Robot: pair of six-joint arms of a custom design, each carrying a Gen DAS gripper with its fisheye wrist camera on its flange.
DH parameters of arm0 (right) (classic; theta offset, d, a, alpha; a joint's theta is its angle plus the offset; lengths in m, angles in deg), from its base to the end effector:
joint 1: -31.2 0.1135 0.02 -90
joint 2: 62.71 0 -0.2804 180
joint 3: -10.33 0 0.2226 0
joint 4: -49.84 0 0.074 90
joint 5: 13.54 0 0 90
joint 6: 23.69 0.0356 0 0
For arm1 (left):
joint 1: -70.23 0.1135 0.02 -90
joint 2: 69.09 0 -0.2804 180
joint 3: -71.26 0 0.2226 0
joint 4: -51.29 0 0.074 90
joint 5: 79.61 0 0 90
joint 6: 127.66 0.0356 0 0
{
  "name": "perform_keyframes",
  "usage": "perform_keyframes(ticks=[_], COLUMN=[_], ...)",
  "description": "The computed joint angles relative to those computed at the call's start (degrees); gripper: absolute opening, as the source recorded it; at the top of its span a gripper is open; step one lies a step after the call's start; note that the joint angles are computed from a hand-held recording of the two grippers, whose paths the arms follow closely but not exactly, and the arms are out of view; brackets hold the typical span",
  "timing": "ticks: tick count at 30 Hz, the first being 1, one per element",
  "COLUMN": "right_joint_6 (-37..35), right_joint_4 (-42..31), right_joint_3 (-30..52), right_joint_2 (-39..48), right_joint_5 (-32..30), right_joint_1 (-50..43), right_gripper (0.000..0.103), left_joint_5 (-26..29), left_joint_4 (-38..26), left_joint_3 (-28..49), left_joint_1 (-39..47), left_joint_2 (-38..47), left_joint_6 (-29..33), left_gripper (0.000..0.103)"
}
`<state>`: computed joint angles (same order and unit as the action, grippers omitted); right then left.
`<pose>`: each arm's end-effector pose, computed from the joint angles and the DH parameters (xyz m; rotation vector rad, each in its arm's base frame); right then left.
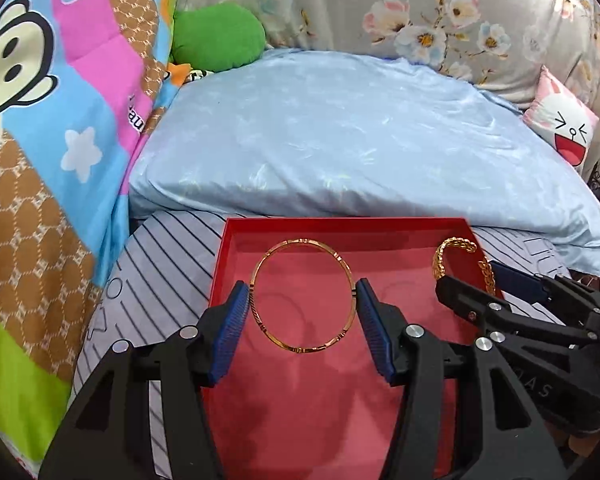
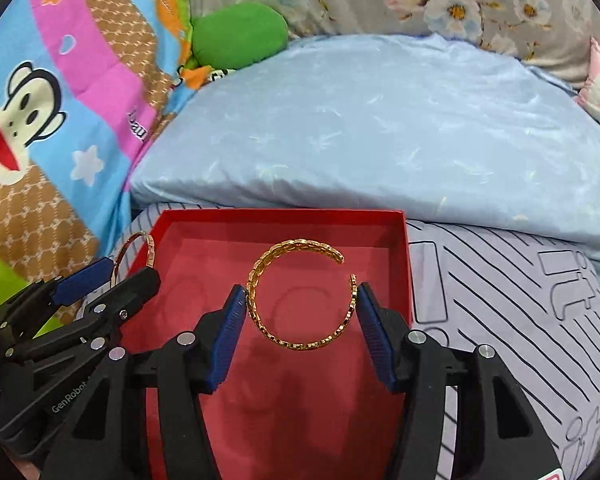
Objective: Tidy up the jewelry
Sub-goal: 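Carry the bangle with left tool into red tray while right carries the cuff, then withdraw both tools from the tray back to the remaining bracelets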
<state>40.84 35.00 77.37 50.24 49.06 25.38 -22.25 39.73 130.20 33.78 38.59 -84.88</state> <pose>0.3357 -0.0178 0.1197 -0.5828 2.4341 0.4106 0.2555 -0.1649 0.1230 -0.4084 2.3584 0.0986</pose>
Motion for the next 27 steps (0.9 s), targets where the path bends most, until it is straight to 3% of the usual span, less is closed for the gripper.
perform_keyframes(ticks=[6, 15, 22, 27], right_joint_6=[1.59, 1.44, -2.19, -5.55], right_joint_4=[1.59, 4.86, 5.01, 3.7], right_joint_3=[3.27, 1.16, -5.42, -10.93], right_joint_2=[4.53, 3.12, -4.61, -11.41], right_joint_5=[3.12, 3.46, 0.89, -1.91], right_joint_1=[2.95, 1.98, -0.51, -4.19], right_gripper=[0.056, 0.067, 0.067, 0.067], left_joint_5=[5.9, 4.69, 0.55, -3.31], left_joint_4=[4.07, 3.66, -1.67, -8.34], left_joint_3=[1.21, 1.14, 0.2, -0.65], left_joint_1=[5.12, 5.65, 1.2, -4.89], left_joint_2=[5.11, 5.6, 0.89, -4.25], left_joint_6=[2.78, 0.92, -1.62, -6.82], left_gripper=[0.052, 0.064, 0.064, 0.064])
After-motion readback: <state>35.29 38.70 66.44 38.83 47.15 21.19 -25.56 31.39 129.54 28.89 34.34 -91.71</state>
